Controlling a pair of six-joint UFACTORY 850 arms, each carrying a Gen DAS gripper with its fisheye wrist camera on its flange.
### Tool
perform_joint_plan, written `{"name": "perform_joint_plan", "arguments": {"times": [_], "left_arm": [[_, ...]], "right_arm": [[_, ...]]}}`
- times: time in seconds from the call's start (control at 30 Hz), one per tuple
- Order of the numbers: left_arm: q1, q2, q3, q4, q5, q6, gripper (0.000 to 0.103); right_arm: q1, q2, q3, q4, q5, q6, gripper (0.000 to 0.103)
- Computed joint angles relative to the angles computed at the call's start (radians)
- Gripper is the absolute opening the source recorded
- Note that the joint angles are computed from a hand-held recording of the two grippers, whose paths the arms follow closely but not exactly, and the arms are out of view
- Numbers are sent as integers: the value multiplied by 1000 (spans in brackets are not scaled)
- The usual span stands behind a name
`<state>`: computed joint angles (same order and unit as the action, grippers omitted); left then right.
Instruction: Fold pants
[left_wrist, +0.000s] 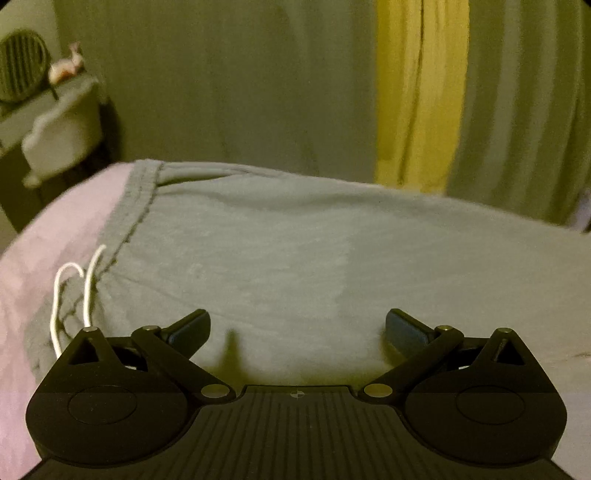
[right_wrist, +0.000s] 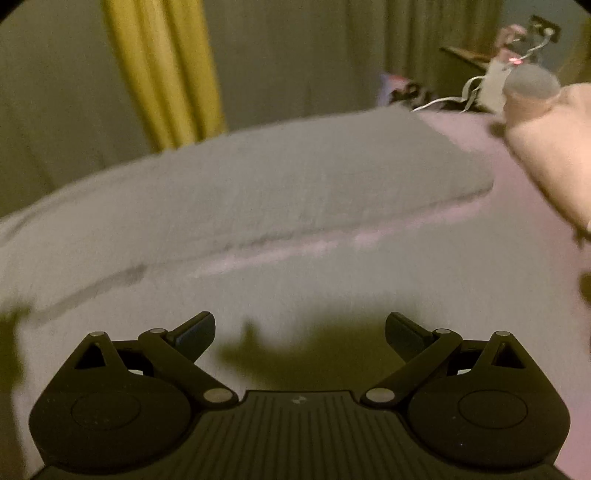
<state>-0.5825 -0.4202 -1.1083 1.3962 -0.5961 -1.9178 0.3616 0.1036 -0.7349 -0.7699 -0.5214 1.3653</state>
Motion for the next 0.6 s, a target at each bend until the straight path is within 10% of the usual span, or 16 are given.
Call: {"name": "perform_joint_plan", "arguments": {"times": [0.2,0.33,0.6], "left_arm": [[30,-79,-28,127,-97,-156,103],[39,-101,-25,217,-125,-258,103],[70,-141,-17,334,-121,-462,103]], "right_arm": [[-143,-307,-296,144,82,-68,91],[-147,-522,-519,81,-1,-7,44],[-208,-746,-764,102,-45,120,40]]}}
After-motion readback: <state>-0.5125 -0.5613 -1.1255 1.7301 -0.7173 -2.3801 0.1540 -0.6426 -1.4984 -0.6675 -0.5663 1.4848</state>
